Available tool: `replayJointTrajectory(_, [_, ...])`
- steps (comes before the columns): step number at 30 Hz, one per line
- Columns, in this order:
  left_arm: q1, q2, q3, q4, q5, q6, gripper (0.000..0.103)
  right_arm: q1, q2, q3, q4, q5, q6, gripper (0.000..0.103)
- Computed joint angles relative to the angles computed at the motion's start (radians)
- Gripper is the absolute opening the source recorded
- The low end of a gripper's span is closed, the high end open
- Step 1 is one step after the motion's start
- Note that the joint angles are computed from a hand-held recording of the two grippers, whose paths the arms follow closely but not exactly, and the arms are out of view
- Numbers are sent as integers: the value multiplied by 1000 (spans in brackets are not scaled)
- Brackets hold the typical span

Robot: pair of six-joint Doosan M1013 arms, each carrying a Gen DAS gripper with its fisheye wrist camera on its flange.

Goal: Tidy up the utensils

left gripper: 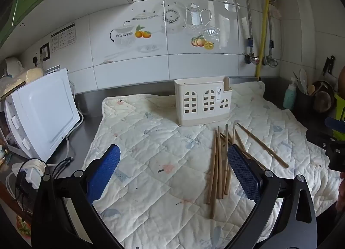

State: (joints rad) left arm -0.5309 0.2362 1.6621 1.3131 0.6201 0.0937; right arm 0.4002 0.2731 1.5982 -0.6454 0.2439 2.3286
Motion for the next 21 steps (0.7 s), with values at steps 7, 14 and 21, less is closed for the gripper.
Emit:
replayJointTrajectory(7, [8, 9, -19, -107, -31, 77, 98, -2, 2, -3, 50, 4, -46, 97])
replayJointTrajectory(14, [14, 4, -11, -101, -29, 69, 98, -7, 6, -5, 73, -7, -64, 97])
replayJointTrajectory(21, [12, 7, -11, -102, -21, 71, 98, -1, 2, -1, 47, 0, -37, 97])
